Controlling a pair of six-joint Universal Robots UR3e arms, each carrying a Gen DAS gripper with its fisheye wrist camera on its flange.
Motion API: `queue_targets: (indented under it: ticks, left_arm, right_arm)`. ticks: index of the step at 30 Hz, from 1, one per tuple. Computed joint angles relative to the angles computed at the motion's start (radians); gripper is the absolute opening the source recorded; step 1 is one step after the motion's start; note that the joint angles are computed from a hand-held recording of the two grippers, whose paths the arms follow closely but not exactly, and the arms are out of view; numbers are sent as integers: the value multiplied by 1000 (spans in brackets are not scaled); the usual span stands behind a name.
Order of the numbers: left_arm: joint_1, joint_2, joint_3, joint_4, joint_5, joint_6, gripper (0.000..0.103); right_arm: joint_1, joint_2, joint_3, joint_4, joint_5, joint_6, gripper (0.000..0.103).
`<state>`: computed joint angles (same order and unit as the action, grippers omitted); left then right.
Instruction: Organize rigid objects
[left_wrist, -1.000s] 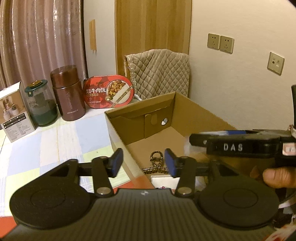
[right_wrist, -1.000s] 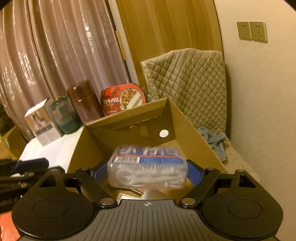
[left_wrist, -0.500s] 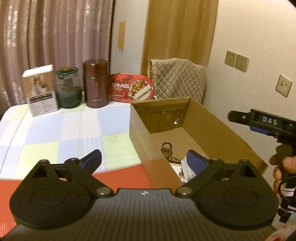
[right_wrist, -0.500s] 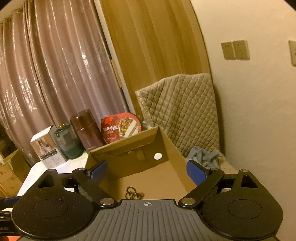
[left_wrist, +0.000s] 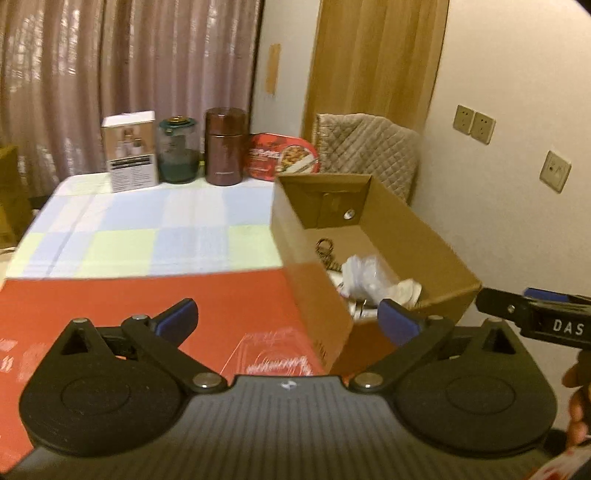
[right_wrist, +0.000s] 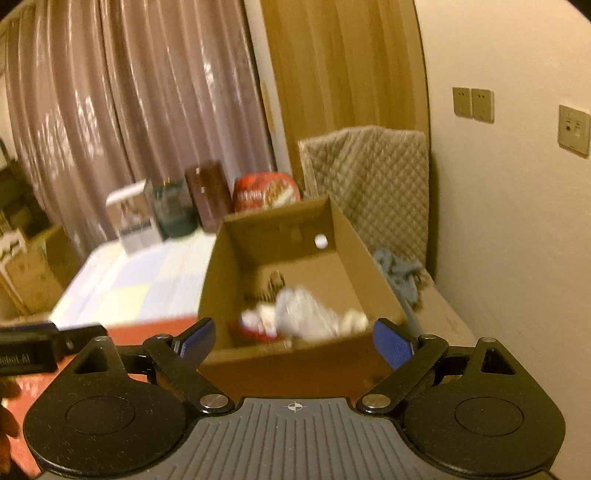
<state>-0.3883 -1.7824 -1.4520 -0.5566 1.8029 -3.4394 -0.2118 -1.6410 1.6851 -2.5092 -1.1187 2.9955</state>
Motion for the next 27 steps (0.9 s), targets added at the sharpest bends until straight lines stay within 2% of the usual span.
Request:
queue_targets:
  ticks: [6,12,21,27]
  left_arm:
    - [-82,136,-173,-18,69,-98,102]
    - [-163,213,-240,-51,156,-185,102]
    - [-227,268,-251,-120,208,-223,102]
    - [-253,277,-248,-136,229,-232,102]
  right_arm:
    - [-84,-238,148,180,29,-141,89]
    - [-173,-425,227,352,99,-232,89]
    - [-217,-553,212,527,129,-336,89]
    - [-233,-587,200,581,146,-358,89]
